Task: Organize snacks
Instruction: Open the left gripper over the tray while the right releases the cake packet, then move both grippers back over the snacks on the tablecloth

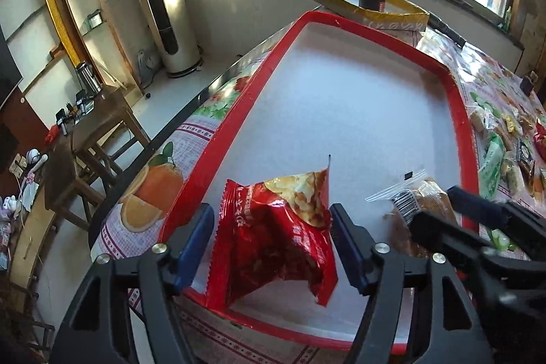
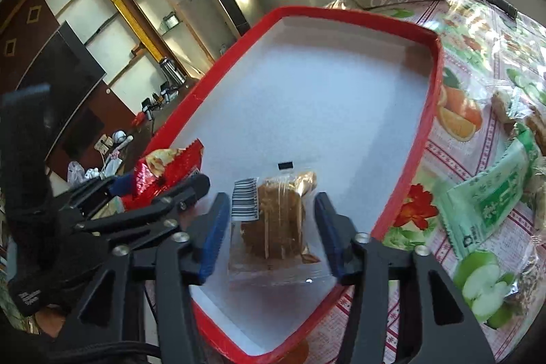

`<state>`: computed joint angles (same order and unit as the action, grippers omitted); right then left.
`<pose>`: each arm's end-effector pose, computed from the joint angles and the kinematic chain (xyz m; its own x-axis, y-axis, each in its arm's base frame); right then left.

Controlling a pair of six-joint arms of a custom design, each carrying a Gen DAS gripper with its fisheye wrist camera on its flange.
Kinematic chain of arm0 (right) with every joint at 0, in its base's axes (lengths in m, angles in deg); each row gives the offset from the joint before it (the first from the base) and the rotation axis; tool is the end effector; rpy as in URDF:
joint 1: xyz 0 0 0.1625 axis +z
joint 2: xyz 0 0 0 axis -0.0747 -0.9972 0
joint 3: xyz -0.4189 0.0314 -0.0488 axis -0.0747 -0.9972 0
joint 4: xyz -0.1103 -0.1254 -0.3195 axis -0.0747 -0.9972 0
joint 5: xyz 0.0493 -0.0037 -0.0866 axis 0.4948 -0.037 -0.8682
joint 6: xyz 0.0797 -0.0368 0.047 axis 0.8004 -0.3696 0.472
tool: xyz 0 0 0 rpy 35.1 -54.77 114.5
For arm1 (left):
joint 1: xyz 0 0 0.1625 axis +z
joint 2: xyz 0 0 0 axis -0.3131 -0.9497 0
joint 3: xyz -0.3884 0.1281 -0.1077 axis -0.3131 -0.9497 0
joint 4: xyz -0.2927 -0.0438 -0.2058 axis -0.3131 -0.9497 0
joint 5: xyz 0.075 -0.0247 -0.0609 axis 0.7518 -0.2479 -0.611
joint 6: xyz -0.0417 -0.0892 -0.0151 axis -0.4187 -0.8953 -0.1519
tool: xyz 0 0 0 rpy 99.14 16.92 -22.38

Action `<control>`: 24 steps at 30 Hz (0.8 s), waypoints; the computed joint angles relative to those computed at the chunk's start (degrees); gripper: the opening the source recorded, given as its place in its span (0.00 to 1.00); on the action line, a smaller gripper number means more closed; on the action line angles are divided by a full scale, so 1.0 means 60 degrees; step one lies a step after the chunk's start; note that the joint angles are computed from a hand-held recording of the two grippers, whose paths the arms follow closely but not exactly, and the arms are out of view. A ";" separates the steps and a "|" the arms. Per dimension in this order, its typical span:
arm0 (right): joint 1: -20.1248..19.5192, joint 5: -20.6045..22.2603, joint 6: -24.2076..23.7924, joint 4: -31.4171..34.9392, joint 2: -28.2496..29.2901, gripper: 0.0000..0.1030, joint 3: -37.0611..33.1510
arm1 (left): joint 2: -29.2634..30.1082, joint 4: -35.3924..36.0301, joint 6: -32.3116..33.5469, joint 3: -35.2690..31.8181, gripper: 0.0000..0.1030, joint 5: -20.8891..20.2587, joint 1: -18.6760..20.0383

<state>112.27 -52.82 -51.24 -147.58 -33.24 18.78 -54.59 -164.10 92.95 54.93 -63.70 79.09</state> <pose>0.2839 -0.6270 0.0744 -0.9198 0.1928 0.3418 -0.1227 0.6860 -0.7172 -0.1766 -0.7140 0.1887 -0.5482 0.5077 -0.6646 0.7406 0.6639 -0.1038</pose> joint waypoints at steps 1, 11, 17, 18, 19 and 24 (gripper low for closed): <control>0.0046 -0.0062 -0.0030 -0.0255 -0.0056 0.64 0.0142 | -0.0032 -0.0052 0.0014 0.0063 0.72 0.0034 -0.0039; 0.0505 -0.1648 0.0401 -0.3501 -0.1137 0.72 0.3043 | -0.0555 -0.0730 0.0126 0.1061 0.77 -0.0400 -0.0522; 0.0446 -0.2399 0.1680 -0.4738 -0.1622 0.72 0.4763 | -0.0773 -0.0922 0.0358 0.1903 0.77 -0.0719 -0.0902; 0.0449 -0.2485 0.1842 -0.4880 -0.1669 0.72 0.4989 | -0.0807 -0.1046 0.0426 0.2056 0.78 -0.0679 -0.0972; 0.0466 -0.2582 0.1959 -0.5036 -0.1689 0.72 0.5172 | -0.0846 -0.1027 0.0451 0.2116 0.78 -0.0733 -0.0993; 0.0558 -0.2836 0.2336 -0.5351 -0.1715 0.72 0.5614 | -0.1091 -0.0816 0.0481 0.2516 0.78 -0.1045 -0.1173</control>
